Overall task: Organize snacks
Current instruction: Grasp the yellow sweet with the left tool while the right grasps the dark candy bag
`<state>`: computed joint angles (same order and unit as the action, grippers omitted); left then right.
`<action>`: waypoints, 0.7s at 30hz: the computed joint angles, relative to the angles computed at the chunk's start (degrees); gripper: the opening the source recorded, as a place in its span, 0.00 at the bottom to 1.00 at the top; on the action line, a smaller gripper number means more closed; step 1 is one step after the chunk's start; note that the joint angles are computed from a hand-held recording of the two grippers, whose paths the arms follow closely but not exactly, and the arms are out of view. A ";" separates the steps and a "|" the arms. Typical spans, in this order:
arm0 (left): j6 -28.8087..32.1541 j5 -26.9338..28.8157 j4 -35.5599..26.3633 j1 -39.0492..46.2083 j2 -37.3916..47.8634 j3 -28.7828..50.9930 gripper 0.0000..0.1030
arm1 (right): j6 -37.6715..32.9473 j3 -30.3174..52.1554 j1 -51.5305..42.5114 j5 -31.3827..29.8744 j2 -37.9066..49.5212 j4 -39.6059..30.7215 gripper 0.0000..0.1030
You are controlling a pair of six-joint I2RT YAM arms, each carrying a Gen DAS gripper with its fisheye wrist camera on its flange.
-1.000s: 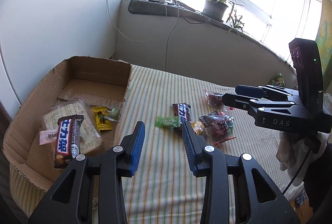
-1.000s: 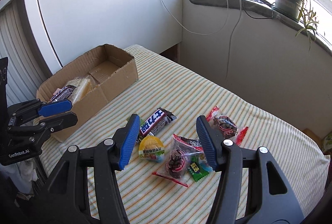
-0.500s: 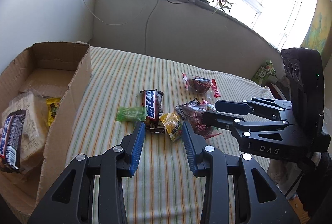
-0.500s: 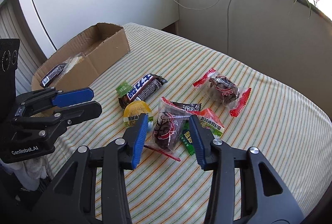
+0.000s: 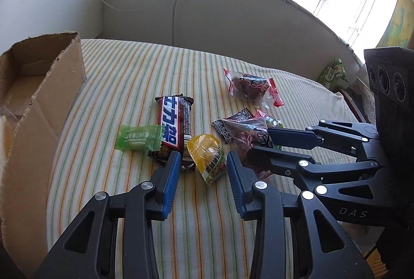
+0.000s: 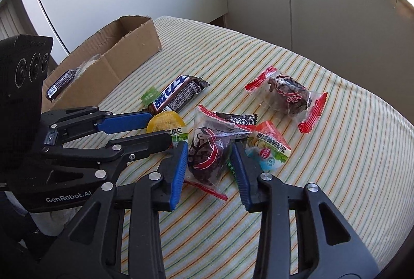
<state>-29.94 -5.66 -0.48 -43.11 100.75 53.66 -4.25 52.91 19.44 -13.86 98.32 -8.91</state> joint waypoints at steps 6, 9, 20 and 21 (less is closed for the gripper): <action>1.65 -0.50 -1.76 -0.71 2.98 3.15 0.34 | -1.01 -0.94 -1.36 -1.73 -0.12 -0.31 0.36; 2.03 -1.25 -2.36 -1.16 3.69 4.06 0.25 | -1.12 -1.78 -1.52 -1.87 -0.02 0.19 0.33; 1.97 -2.28 -1.04 -1.73 0.71 1.44 0.21 | 0.35 -3.10 -1.33 -0.94 -2.06 1.23 0.32; 1.77 -2.45 -0.93 -1.86 0.20 1.13 0.21 | 0.40 -3.34 -1.41 -0.96 -2.58 1.14 0.32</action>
<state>-28.17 -8.11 -1.41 -44.97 100.95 54.79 -3.86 49.57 18.03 -14.82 95.74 -7.77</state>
